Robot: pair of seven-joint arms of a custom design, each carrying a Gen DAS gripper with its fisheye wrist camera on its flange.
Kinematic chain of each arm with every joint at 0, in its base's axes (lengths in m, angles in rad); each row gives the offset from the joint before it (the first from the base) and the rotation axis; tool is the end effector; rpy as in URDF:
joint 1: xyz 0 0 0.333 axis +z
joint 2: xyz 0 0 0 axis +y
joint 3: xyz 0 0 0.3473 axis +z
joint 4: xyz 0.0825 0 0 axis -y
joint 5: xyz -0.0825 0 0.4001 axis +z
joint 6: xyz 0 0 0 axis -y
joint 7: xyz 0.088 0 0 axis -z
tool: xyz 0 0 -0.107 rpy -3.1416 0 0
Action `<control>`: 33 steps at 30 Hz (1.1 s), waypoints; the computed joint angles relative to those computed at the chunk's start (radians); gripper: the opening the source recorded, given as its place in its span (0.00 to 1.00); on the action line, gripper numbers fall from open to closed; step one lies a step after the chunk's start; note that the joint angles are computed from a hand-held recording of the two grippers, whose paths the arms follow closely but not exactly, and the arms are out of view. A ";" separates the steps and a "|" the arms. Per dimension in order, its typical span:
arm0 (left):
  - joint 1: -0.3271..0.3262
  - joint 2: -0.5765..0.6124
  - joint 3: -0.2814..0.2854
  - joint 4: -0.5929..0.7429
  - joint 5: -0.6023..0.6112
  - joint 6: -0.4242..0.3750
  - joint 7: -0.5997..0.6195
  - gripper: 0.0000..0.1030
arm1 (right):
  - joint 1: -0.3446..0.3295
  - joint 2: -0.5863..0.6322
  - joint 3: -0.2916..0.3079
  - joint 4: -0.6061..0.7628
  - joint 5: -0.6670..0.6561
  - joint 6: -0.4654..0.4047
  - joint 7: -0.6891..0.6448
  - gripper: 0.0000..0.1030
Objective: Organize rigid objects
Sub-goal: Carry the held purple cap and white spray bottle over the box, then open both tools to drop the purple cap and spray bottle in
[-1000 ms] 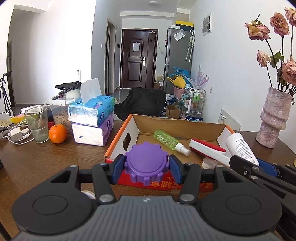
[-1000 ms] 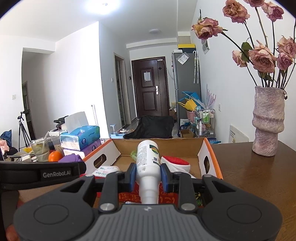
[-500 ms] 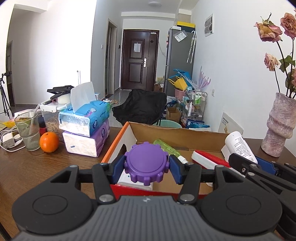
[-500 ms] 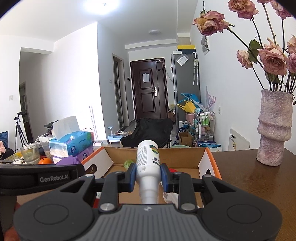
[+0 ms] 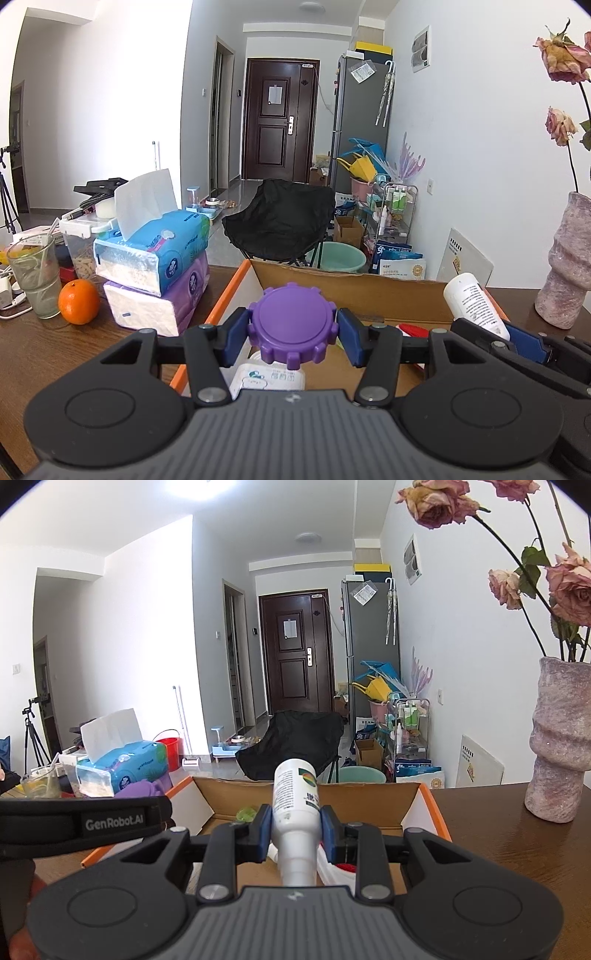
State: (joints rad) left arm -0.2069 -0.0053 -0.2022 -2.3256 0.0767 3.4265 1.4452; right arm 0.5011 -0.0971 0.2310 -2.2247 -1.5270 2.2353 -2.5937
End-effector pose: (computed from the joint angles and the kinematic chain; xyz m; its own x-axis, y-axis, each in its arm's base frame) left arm 0.5145 -0.2328 0.4990 -0.3934 -0.9177 0.0550 -0.4325 0.1319 -0.8919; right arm 0.4246 0.3447 0.4719 -0.3014 -0.9490 -0.0928 -0.2980 0.1862 -0.9362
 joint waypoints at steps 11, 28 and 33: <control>-0.076 0.094 0.015 0.114 -0.314 -0.034 0.297 0.52 | -0.023 0.062 -0.038 0.068 0.051 0.061 -0.071 0.26; -0.337 0.158 0.271 0.205 -0.499 -0.133 0.447 0.62 | -0.030 0.104 -0.068 0.112 0.173 0.096 -0.177 0.26; -0.460 0.156 0.400 0.197 -0.517 -0.095 0.444 0.92 | -0.019 0.083 -0.055 0.107 0.201 0.012 -0.189 0.72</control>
